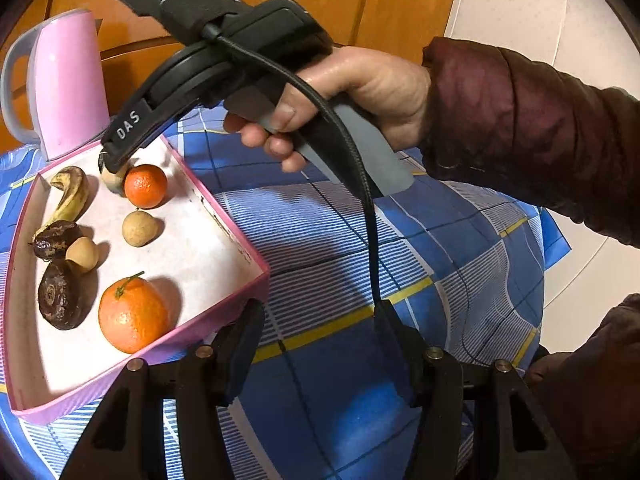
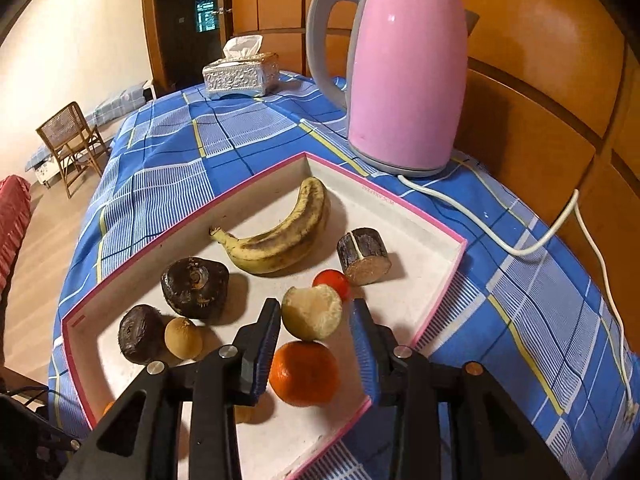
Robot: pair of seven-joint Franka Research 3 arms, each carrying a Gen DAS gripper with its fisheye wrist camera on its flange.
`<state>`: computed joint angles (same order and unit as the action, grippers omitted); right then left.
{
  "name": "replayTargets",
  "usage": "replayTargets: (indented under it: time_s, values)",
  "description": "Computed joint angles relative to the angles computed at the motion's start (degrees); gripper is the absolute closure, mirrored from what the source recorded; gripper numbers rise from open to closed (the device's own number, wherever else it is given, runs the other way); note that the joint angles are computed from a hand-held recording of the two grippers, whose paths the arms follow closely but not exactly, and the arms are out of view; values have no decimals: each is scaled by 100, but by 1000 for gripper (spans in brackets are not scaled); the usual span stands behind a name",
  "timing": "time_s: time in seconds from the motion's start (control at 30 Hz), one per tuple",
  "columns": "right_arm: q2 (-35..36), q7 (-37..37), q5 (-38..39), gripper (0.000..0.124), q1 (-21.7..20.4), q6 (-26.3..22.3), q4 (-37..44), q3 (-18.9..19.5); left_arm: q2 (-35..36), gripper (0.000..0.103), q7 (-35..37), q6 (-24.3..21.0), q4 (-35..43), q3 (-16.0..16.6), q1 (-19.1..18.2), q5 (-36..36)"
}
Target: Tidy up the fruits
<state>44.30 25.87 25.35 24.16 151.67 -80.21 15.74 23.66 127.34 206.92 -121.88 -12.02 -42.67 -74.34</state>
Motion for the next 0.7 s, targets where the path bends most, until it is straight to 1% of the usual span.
replayTargets:
  time_s: [0.13, 0.27, 0.4, 0.47, 0.53, 0.6, 0.63, 0.7]
  values:
    - [-177, -80, 165, 87, -126, 146, -270, 82, -5, 44, 141, 62, 41, -26, -24, -127]
    - [-374, -187, 410, 87, -289, 287, -572, 194, -8, 44, 321, 140, 71, -133, 25, -207]
    - [-624, -389, 758, 87, -492, 526, -970, 330, 19, 44, 666, 238, 190, -270, 93, -427]
    - [-754, -511, 941, 87, -597, 672, -1190, 390, -10, 44, 635, 327, 166, -368, 166, -405]
    - [-890, -620, 1088, 87, -662, 917, -1450, 408, -35, 44, 700, 407, 178, -445, 223, -511]
    - [-1008, -682, 1235, 87, -734, 1128, -1682, 439, -124, 43, 497, 485, 64, -541, 312, -393]
    - [-1079, -698, 1327, 87, -781, 1261, -1821, 459, -176, 42, 411, 549, 17, -568, 327, -388]
    - [-1192, -742, 1493, 87, -880, 1470, -2035, 521, -213, 40, 497, 680, 34, -614, 343, -554]
